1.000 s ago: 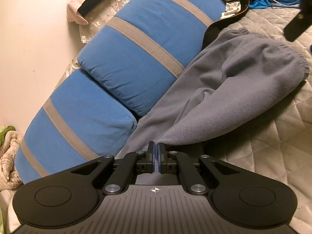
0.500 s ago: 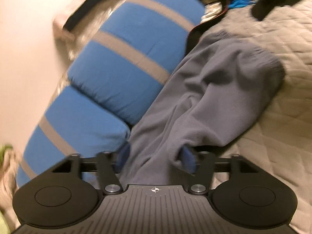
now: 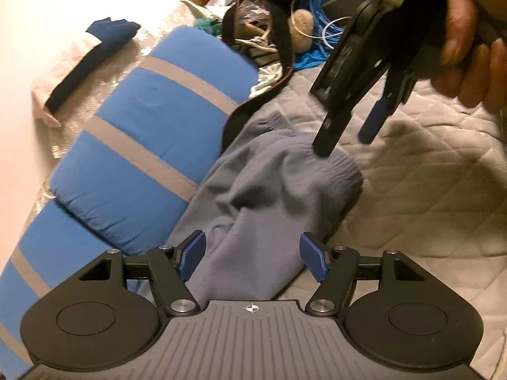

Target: Fold clothes

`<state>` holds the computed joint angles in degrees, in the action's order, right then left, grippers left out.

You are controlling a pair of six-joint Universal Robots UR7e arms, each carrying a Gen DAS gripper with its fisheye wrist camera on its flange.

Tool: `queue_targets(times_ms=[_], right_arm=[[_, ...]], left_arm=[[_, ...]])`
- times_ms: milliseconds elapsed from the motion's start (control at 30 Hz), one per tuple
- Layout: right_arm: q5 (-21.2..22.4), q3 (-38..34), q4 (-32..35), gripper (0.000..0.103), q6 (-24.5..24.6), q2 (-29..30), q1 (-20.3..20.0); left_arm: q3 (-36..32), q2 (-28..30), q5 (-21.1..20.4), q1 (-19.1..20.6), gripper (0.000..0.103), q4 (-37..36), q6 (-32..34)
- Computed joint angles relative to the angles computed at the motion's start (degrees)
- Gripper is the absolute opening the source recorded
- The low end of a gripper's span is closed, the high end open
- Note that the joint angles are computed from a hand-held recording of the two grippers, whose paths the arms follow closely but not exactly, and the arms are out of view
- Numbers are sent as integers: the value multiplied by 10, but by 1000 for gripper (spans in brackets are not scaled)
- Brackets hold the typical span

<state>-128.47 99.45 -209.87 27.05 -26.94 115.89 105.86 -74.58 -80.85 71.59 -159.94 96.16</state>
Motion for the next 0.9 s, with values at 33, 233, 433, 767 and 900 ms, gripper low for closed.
queue_targets(times_ms=[33,233,433,767,900], right_arm=[[6,-4,-1,79,-7,2,-3],[39,-28,23,73,-24,7,-22],[131,-5,-16,18,-9,-6,-32],[243,36,-101,17,147,-28,-61],[294,50,-121,17,207,-28,-77]], left_arm=[[2,1,-1,0,64,1,0],[7,2,-1,5,64,13,-2],[20,3,-12,10,64,-1,3],[102,62,-113,42,64,-278,189],[110,121,-171,62,64,-417,292]])
